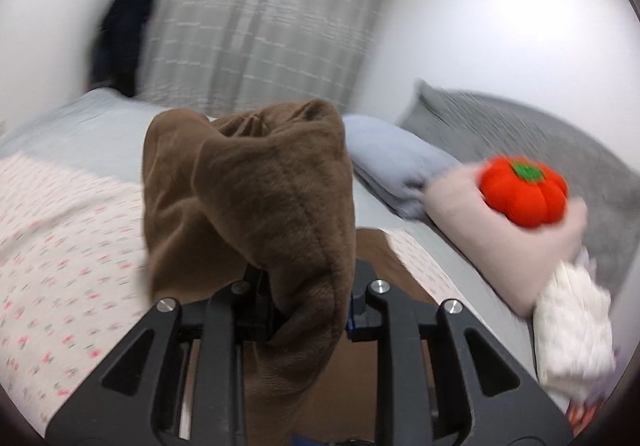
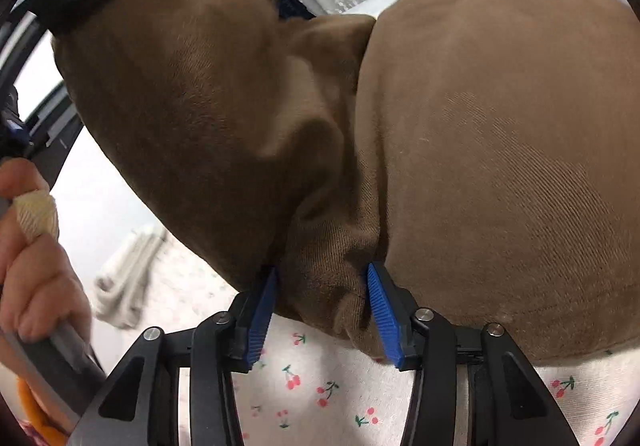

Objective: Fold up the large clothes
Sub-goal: 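Grasp the folded coat edge with the left tool while the right tool grasps it too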

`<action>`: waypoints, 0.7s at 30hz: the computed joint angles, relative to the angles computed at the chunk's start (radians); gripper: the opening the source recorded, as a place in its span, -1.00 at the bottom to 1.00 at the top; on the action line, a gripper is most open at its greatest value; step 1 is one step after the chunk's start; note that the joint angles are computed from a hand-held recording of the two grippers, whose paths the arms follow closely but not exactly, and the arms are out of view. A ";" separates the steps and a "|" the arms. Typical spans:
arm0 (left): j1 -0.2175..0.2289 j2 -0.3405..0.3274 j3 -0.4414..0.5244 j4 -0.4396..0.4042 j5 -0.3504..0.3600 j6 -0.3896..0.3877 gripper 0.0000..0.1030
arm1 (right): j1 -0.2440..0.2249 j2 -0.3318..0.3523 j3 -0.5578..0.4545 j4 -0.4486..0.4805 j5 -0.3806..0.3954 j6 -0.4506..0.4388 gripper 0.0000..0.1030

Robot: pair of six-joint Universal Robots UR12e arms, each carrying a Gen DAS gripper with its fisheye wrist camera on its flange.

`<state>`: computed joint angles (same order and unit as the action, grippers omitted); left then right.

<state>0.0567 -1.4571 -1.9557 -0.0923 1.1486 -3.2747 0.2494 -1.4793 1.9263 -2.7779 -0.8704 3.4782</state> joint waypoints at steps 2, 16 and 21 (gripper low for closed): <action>-0.011 -0.006 0.017 -0.044 -0.052 0.056 -0.51 | -0.046 -0.012 -0.003 0.082 0.098 0.012 -0.21; -0.132 -0.061 0.018 -0.351 -0.082 0.380 -0.50 | -0.307 -0.101 0.144 -0.269 0.102 0.462 0.08; -0.158 -0.042 0.010 -0.392 -0.020 0.486 -0.35 | -0.311 -0.124 0.141 -0.240 0.086 0.425 0.18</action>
<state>-0.1008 -1.4987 -1.9454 -0.4839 1.1282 -2.7882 -0.0613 -1.6037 2.0669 -3.0181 -0.7845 3.9030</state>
